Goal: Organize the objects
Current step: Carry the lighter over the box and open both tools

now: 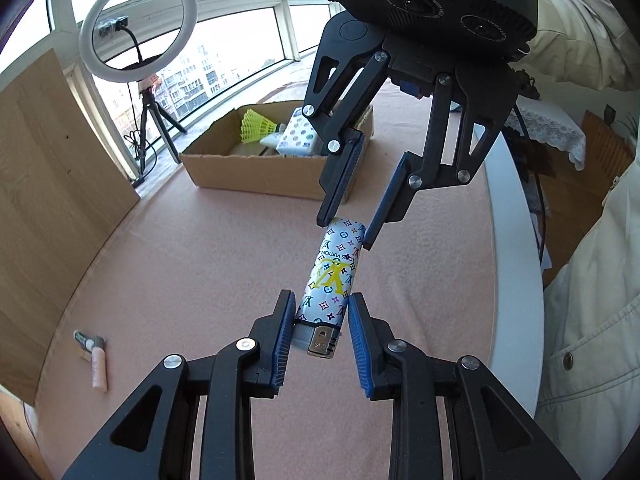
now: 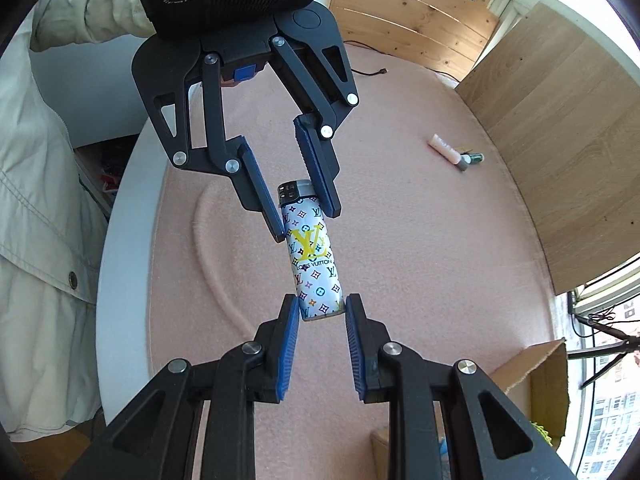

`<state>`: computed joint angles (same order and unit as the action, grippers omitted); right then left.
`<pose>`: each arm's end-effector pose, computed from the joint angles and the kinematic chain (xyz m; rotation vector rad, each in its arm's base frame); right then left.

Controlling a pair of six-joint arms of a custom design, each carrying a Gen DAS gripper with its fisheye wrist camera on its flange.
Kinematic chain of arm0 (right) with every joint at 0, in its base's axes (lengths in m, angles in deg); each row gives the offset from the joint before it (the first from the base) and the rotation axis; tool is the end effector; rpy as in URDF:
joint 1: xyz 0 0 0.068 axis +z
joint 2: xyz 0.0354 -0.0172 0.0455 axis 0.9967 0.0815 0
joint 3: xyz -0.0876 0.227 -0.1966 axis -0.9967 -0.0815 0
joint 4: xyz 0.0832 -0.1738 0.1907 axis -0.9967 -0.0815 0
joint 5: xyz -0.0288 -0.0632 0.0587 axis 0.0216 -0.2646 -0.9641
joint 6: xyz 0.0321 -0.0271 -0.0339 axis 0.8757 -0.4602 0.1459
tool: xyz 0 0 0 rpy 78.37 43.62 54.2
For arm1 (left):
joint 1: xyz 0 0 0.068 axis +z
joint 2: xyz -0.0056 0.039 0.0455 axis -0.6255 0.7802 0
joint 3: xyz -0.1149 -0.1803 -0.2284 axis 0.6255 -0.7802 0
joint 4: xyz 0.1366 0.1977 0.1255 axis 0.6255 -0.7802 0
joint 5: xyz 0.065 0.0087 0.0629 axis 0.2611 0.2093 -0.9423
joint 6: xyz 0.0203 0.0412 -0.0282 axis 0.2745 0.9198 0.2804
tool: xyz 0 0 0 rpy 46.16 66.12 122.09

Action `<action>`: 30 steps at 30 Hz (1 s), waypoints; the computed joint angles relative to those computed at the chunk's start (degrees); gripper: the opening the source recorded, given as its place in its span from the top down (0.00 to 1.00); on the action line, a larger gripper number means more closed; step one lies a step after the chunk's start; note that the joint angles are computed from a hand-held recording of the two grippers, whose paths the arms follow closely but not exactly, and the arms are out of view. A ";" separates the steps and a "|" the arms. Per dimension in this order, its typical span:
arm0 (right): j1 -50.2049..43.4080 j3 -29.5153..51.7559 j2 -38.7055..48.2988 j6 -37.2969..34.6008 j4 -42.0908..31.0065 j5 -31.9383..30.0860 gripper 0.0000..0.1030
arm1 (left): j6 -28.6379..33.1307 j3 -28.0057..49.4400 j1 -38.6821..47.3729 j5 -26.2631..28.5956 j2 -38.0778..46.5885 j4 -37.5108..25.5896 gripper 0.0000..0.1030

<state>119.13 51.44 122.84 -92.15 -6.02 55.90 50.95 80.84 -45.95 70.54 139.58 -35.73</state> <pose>0.2249 0.1512 0.2095 -1.4723 2.2075 0.0197 0.2745 -0.0565 0.1882 1.8051 1.7432 -0.4899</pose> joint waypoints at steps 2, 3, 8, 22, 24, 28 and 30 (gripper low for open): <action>-1.62 -0.75 -2.43 -1.71 -1.09 0.10 0.79 | -3.53 0.52 -3.08 -0.63 -0.28 2.20 0.72; -2.53 -1.56 -4.33 -2.49 -1.87 0.08 0.79 | -5.11 0.80 -4.54 -0.97 -0.35 3.18 0.72; -9.05 -3.61 -9.51 -7.90 -3.93 -1.61 0.79 | -13.72 1.80 -13.30 -4.32 -0.10 9.00 0.72; -39.07 -8.57 -19.05 -28.72 -7.40 -11.60 0.79 | -29.67 15.11 -33.84 -13.93 13.12 18.53 0.68; -43.47 -9.40 -19.17 -32.18 -7.02 -12.83 0.79 | -33.20 17.34 -35.51 -16.22 15.25 19.41 0.41; -48.94 -10.93 -21.99 -34.53 -6.64 -14.59 0.66 | -37.07 15.40 -36.74 -21.65 14.84 25.22 0.23; -51.29 -10.69 -22.48 -33.70 -6.54 -16.88 0.66 | -38.15 14.78 -36.18 -22.83 14.51 25.80 0.22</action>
